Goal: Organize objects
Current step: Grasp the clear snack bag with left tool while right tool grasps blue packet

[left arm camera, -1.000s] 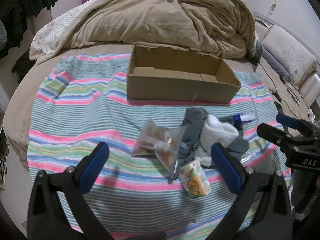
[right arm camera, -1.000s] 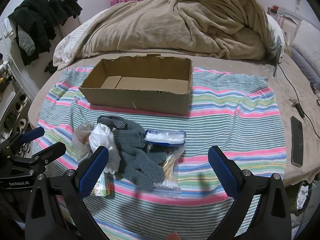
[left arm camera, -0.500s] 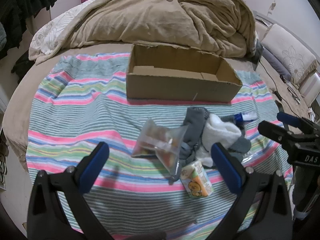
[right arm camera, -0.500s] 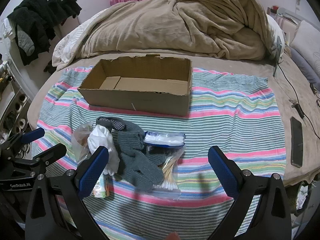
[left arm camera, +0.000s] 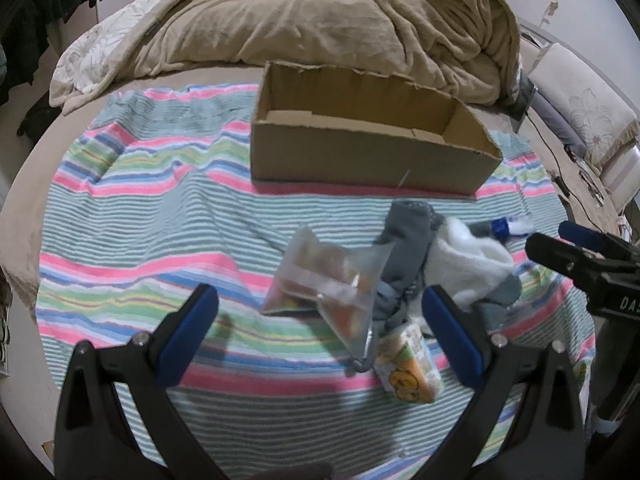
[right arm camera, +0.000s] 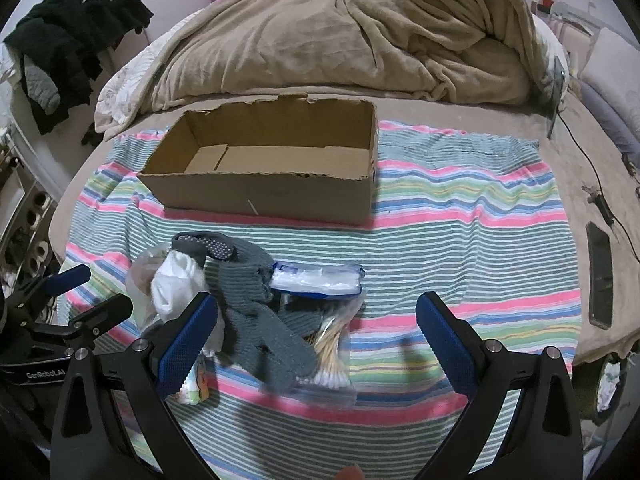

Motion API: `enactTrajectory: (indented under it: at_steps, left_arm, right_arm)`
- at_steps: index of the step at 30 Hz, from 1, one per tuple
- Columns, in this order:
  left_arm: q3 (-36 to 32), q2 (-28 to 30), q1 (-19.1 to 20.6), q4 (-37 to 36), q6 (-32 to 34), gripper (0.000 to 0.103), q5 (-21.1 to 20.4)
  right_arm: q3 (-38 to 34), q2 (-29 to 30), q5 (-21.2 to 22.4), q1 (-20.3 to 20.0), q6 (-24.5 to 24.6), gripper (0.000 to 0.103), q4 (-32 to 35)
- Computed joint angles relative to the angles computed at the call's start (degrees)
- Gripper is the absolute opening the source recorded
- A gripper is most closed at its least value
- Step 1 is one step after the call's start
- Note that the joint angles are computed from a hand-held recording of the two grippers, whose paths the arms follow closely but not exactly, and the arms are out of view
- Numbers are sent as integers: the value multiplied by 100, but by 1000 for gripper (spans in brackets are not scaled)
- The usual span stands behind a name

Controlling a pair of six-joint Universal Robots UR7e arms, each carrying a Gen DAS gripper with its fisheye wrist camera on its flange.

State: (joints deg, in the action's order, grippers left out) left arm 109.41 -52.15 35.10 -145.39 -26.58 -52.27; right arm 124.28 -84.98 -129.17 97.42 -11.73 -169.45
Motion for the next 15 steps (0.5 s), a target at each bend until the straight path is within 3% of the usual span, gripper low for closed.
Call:
enactTrajectory:
  at_steps: [10,15]
  left_arm:
    - [-111,221,235,-96,239,101,-174]
    - [-132,265,339,-82,239,89,-211]
  right_arm:
    - [-134,235,12,-187,-50,101,-125]
    - [-182,296,52,-240,-59,83,-36]
